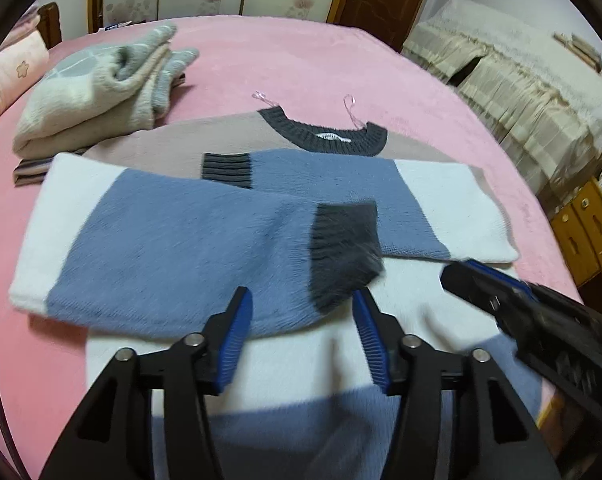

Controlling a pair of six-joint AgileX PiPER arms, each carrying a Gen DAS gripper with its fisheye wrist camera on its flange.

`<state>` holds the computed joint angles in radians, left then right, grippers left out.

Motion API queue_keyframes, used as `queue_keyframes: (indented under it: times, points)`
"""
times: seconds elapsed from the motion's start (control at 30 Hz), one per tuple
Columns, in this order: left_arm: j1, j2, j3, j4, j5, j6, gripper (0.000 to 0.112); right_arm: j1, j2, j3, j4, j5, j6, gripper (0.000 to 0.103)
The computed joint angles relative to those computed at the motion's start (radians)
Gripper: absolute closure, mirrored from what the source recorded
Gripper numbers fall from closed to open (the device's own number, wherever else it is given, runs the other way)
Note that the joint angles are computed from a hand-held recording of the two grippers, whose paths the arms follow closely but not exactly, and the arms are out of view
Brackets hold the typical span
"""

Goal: Fold small clothes
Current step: 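Lay the cuff on the sweater body and open the left gripper, then grasp the dark grey cuff of the folded sleeve with the right gripper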

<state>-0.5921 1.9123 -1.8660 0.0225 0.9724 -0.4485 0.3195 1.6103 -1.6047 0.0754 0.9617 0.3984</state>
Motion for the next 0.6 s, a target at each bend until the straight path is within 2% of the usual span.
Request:
queue_keyframes:
  times: [0.07,0.13,0.17,0.27,0.4,0.6]
  points:
    - [0.020,-0.089,0.117,0.002,-0.054,-0.006,0.054,-0.010,0.006,-0.011,0.031,0.001,-0.014,0.076]
    - [0.040,-0.159,0.206,0.027,-0.086,-0.025,0.052,-0.021,0.014,-0.022,0.066,-0.003,-0.026,0.063]
    - [0.053,-0.190,0.247,0.039,-0.098,-0.035,0.052,-0.021,0.018,-0.028,0.073,-0.002,-0.029,0.062]
    - [0.111,-0.273,0.361,0.080,-0.118,-0.071,0.051,-0.014,0.052,-0.065,0.061,0.018,-0.026,0.061]
    - [0.195,-0.317,0.452,0.123,-0.131,-0.108,0.050,-0.021,0.105,-0.100,0.092,0.044,-0.043,0.061]
    - [0.327,-0.314,0.523,0.047,-0.183,-0.092,0.050,-0.021,0.177,-0.143,0.136,0.072,-0.063,0.061]
